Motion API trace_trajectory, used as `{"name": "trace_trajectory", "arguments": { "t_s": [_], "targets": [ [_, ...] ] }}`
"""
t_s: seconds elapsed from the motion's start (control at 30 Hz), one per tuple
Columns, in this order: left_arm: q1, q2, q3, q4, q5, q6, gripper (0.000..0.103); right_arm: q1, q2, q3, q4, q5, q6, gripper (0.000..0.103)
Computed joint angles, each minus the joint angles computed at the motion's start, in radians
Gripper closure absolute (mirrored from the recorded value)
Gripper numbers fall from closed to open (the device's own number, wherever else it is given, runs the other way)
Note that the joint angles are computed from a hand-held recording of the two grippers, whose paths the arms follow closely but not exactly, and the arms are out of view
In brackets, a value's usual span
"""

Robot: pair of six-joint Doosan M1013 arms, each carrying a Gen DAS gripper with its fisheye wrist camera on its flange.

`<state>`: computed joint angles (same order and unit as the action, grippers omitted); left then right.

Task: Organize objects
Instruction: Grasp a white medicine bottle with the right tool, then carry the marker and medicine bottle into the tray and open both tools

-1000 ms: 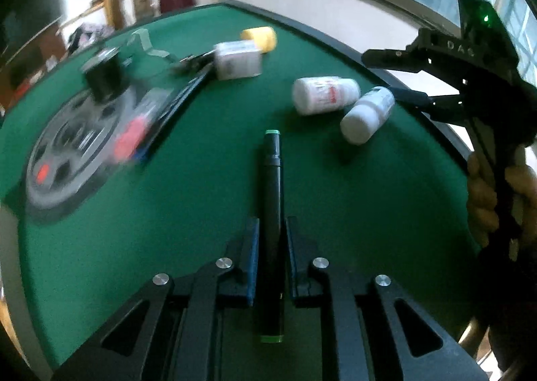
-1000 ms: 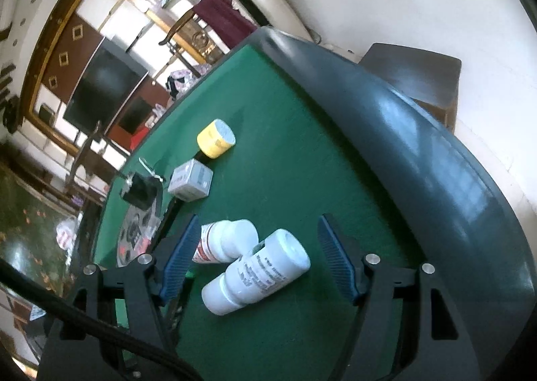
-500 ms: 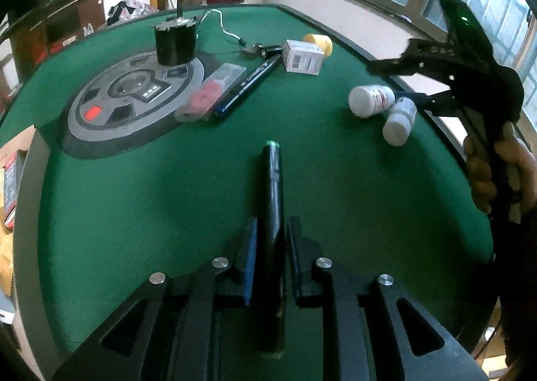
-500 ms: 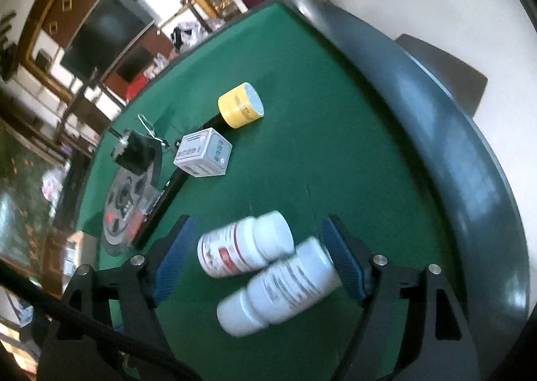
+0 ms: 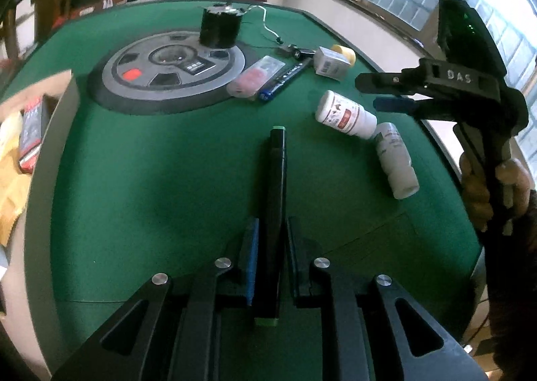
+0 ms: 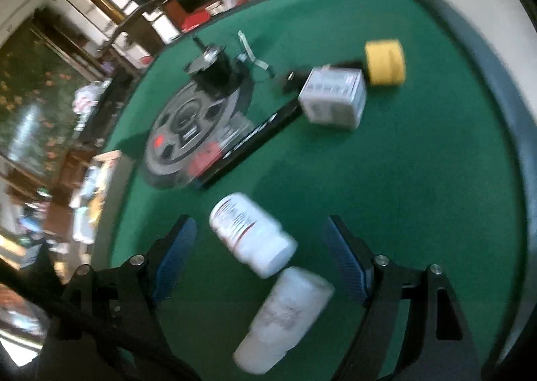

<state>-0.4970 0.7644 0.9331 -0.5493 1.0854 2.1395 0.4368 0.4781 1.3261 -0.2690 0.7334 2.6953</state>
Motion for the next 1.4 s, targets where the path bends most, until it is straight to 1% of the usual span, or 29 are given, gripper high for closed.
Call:
{"name": "trace_trajectory", "arguments": {
  "t_s": [0.07, 0.13, 0.17, 0.27, 0.33, 0.37, 0.43, 0.47, 0.53, 0.57, 0.6, 0.63, 0.77, 0.93, 1.03, 1.13, 1.27, 1.33, 1.37, 1.4],
  "targets": [
    [-0.002, 0.004, -0.006, 0.003, -0.001, -0.012, 0.090, 0.008, 0.019, -0.038, -0.013, 0.047, -0.044, 0.024],
    [-0.010, 0.006, -0.011, 0.024, -0.009, -0.025, 0.090, 0.017, 0.048, -0.088, -0.015, 0.110, -0.117, 0.024],
    [-0.013, 0.006, -0.012, 0.032, -0.013, -0.031, 0.090, 0.022, 0.071, -0.125, -0.012, 0.158, -0.169, 0.024],
    [-0.018, 0.012, -0.024, 0.046, -0.017, -0.053, 0.090, 0.031, 0.115, -0.193, -0.032, 0.264, -0.244, 0.024],
    [-0.019, 0.019, -0.034, 0.043, -0.019, -0.069, 0.090, 0.034, 0.135, -0.219, -0.049, 0.308, -0.260, 0.024],
    [-0.019, 0.021, -0.036, 0.041, -0.021, -0.070, 0.090, 0.035, 0.136, -0.221, -0.053, 0.314, -0.260, 0.024],
    [-0.022, 0.016, -0.024, 0.042, -0.047, -0.061, 0.090, 0.037, 0.144, -0.230, -0.063, 0.338, -0.252, 0.024],
    [-0.024, 0.011, -0.016, 0.049, -0.060, -0.052, 0.090, 0.038, 0.148, -0.236, -0.066, 0.348, -0.248, 0.027],
    [-0.029, 0.000, 0.004, 0.062, -0.089, -0.026, 0.091, 0.040, 0.158, -0.247, -0.059, 0.374, -0.247, 0.043],
    [-0.026, 0.001, 0.004, 0.048, -0.083, -0.019, 0.091, 0.041, 0.162, -0.254, -0.056, 0.392, -0.245, 0.061],
    [-0.020, 0.005, -0.001, 0.019, -0.063, -0.012, 0.091, 0.043, 0.169, -0.262, -0.065, 0.399, -0.237, 0.068],
    [-0.016, 0.005, 0.001, 0.009, -0.063, -0.014, 0.091, 0.045, 0.166, -0.258, -0.064, 0.391, -0.226, 0.070],
    [0.005, -0.010, 0.022, -0.056, -0.075, 0.002, 0.091, 0.050, 0.148, -0.236, -0.068, 0.348, -0.175, 0.070],
    [0.037, -0.055, 0.078, -0.135, -0.124, 0.044, 0.091, 0.055, 0.102, -0.188, -0.039, 0.228, -0.106, 0.070],
    [0.065, -0.078, 0.101, -0.175, -0.140, 0.045, 0.091, 0.063, 0.101, -0.202, -0.005, 0.169, -0.105, 0.070],
    [0.093, -0.097, 0.117, -0.186, -0.166, 0.031, 0.091, 0.077, 0.122, -0.247, 0.045, 0.126, -0.135, 0.070],
    [0.128, -0.114, 0.136, -0.150, -0.221, -0.020, 0.091, 0.095, 0.174, -0.340, 0.125, 0.105, -0.213, 0.070],
    [0.147, -0.118, 0.144, -0.121, -0.240, -0.059, 0.091, 0.103, 0.220, -0.419, 0.179, 0.110, -0.265, 0.070],
    [0.157, -0.116, 0.145, -0.105, -0.241, -0.083, 0.091, 0.106, 0.237, -0.447, 0.190, 0.118, -0.281, 0.070],
    [0.163, -0.113, 0.145, -0.087, -0.237, -0.103, 0.091, 0.110, 0.267, -0.497, 0.208, 0.137, -0.304, 0.070]
  ]
}}
